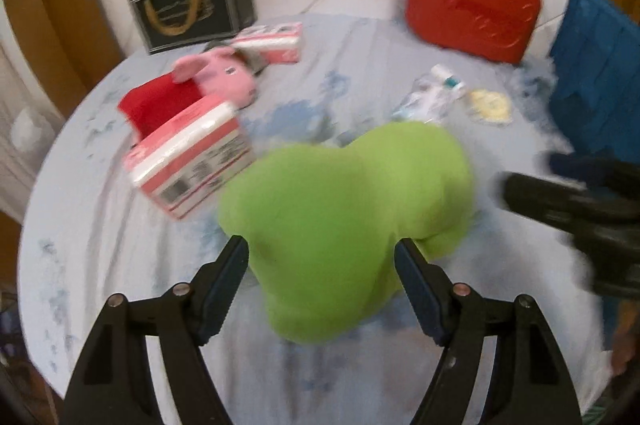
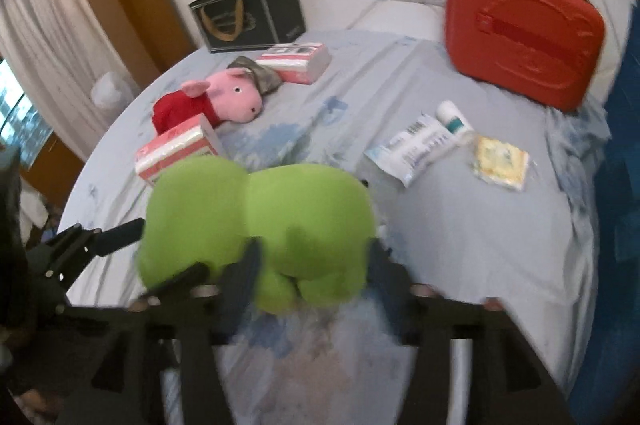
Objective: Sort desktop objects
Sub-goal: 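Grasp the green plush between the left and right grippers and lift it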
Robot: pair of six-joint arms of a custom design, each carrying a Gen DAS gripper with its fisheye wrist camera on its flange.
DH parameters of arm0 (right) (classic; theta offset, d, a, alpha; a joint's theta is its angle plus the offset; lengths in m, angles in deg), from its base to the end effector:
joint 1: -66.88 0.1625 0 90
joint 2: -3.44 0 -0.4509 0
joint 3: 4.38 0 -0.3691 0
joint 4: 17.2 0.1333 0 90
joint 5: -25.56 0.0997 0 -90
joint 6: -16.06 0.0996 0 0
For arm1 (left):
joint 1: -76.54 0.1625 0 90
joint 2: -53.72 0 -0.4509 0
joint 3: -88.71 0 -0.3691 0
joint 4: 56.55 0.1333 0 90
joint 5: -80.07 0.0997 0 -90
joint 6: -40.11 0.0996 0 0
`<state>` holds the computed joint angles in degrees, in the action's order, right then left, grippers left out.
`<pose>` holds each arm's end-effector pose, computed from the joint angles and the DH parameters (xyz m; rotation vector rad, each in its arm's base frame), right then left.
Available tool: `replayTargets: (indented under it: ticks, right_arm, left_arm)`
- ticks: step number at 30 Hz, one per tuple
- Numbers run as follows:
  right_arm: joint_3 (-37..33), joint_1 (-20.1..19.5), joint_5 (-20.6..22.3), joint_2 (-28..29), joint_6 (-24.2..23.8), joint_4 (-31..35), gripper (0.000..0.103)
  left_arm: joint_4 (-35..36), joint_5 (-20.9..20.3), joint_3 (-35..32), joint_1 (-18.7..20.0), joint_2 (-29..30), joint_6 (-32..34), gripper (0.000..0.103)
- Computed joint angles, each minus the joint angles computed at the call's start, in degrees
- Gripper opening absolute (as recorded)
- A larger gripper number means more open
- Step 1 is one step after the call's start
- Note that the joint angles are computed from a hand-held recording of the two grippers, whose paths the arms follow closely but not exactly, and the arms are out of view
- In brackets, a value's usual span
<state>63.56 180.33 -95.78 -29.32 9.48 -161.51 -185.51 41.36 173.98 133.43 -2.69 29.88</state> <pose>0.3943 -0.7042 0.1461 0.5546 -2.5416 0.5401 -0.1957 -0.6864 0.3161 0.3609 2.2761 -0.5973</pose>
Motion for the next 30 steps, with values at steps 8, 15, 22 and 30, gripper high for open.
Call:
replayTargets:
  ticks: [8,15,22,30]
  right_arm:
    - [1.0,-1.7,1.4,0.3,2.0,3.3,0.103]
    - [-8.0,-3.8,3.3,4.9,-1.5,11.0,0.103]
    - [-19.7,-6.1,7.4,12.0,-4.2,21.2,0.103]
    - [-19.3,-6.1,8.9,12.6,-4.7,19.1,0.091]
  left_arm:
    - [2.5,-6.0,1.3,2.6,-1.8,-3.7,0.086]
    - [8.2,-6.0,-4.3,4.7,2.8,-7.7,0.099]
    - [7.3,-6.5,-7.8,7.1,5.9,-5.8,0.103]
    - [4.2,-7.5,-6.9,7.4,5.7,-3.7,0.086]
